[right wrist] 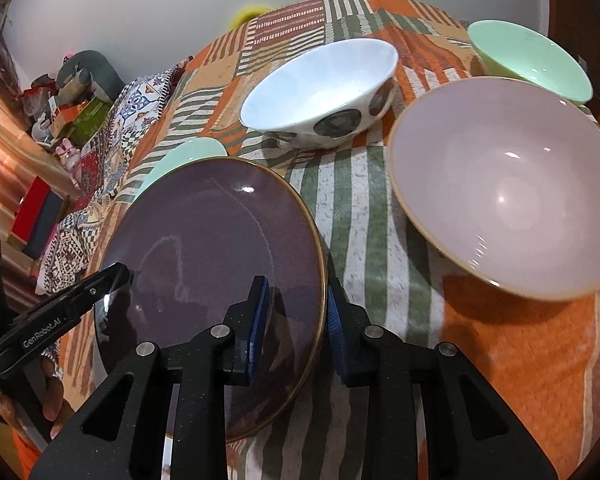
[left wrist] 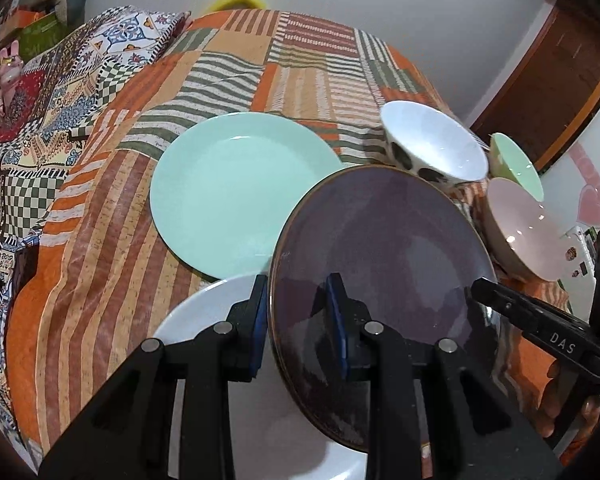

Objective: Organize plates and bowls

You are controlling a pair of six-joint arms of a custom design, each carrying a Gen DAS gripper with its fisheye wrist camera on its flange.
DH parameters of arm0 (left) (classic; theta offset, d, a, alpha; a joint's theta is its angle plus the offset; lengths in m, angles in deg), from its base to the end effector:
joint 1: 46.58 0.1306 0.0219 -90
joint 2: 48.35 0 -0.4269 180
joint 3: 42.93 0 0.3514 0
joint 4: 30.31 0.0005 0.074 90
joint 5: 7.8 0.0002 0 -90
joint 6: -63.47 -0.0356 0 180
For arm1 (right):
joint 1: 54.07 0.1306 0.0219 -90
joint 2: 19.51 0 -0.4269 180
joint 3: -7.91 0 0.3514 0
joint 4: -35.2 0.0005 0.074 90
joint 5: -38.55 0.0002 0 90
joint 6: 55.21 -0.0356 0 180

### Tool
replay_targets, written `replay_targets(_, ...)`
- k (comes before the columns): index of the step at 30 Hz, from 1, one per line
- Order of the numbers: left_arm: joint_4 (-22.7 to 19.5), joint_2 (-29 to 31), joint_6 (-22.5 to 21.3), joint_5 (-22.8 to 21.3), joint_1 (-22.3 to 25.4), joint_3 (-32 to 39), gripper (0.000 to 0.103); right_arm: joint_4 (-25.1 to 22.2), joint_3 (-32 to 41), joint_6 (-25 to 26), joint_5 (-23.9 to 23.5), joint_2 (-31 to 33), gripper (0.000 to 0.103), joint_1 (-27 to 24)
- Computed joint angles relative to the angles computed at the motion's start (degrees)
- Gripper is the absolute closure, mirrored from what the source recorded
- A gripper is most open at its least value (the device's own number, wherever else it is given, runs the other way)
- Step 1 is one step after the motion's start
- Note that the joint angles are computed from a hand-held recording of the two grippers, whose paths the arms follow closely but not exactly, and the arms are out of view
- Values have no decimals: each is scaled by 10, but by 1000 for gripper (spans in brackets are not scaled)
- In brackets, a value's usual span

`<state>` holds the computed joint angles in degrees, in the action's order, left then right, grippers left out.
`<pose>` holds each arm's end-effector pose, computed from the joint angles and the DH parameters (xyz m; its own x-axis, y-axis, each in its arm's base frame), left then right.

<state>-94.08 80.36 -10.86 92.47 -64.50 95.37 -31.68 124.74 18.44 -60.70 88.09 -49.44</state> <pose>0.6630 -0.2216 0.4337 -0.8514 -0.0040 -0.5244 0.1787 0.9379 -0.2973 0.5538 0.0501 0.5016 -0.8545 0.2095 -0.4752 0.0783 0.9565 0.2809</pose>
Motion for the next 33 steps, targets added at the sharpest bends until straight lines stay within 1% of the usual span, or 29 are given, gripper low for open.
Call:
replay_targets(6,-8,-19,-6,0,-14,-13,75,7,-25,-10,0,-31,77,-7)
replay_targets(17,-4,-59,-16,4,-49,-56,75,10,-63,-23,20,-85,77,-20)
replay_targets(25,-9,-72,-27,9,-69,-77,75,5,-92,-27,30,-114,77,-33)
replay_targets(33,-30,-64,-34,16,-82,-77,75,4,-114,-32,34,-125,77,-42)
